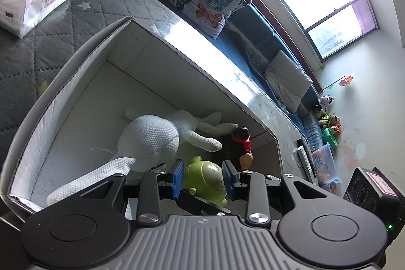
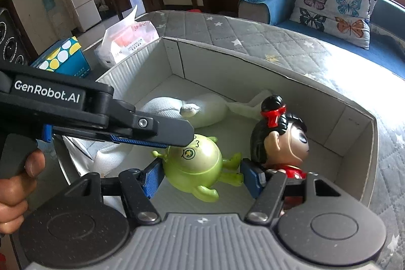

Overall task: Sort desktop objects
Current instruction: 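Open the left tool to drop the green alien toy in the box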

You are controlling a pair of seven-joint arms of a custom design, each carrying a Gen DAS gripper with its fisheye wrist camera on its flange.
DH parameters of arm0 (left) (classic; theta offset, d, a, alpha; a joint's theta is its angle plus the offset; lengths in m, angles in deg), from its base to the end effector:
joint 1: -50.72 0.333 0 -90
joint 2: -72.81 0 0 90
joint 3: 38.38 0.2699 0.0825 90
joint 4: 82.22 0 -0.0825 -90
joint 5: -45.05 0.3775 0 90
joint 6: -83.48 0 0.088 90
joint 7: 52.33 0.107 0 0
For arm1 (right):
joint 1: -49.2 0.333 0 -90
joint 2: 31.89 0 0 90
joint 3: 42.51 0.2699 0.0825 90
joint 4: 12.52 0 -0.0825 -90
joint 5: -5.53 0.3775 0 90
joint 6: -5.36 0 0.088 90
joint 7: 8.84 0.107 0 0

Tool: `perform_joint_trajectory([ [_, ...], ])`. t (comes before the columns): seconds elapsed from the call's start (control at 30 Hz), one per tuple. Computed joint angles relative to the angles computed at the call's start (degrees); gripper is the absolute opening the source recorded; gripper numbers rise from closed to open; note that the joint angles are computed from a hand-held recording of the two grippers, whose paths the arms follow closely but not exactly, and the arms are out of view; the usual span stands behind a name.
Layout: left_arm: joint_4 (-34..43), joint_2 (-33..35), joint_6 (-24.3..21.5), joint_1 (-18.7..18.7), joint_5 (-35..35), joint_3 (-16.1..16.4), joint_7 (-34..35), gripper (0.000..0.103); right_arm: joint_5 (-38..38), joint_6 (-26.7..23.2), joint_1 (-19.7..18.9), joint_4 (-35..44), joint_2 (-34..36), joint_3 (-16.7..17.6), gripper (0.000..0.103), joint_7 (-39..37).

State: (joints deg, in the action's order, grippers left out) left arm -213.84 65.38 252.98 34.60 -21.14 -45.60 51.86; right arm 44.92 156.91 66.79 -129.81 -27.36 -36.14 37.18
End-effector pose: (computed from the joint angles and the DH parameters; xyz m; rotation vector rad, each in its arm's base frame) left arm 0.5024 -0.1509 0.4221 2.3433 -1.5427 1.3654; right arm 0.5501 0.2251 0.4124 -2.2092 1.0869 -0.1630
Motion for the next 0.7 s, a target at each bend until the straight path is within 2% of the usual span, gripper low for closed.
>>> perform_joint_trajectory([
  [0.23, -1.8, -1.8, 1.3, -0.5, 3.5, 0.1, -2.9, 0.035, 1.5, 0.6, 0.0, -0.1, -0.1, 0.2, 0.069, -1.8],
  [0.3, -2.2, -2.3, 1.7, -1.1, 4.2, 0.4, -3.5, 0.035, 2.1, 1.3, 0.0, -0.4, -0.3, 0.3, 0.074, -2.9],
  [0.37, -2.5, -2.6, 2.0, -1.6, 5.1, 0.7, -4.2, 0.035, 2.7, 1.7, 0.1, -0.9, -0.9, 0.3, 0.075, -3.6],
  [0.57, -4.3, -4.5, 3.6, -3.2, 11.9, 1.2, -9.5, 0.035, 6.0, 2.1, 0.4, -3.0, -3.5, -0.1, 0.075, -6.5],
  [0.7, -6.7, -7.3, 4.7, -3.5, 19.4, 0.6, -15.7, 0.035, 8.7, 3.5, 1.1, -6.7, -7.5, -0.8, 0.081, -9.9],
])
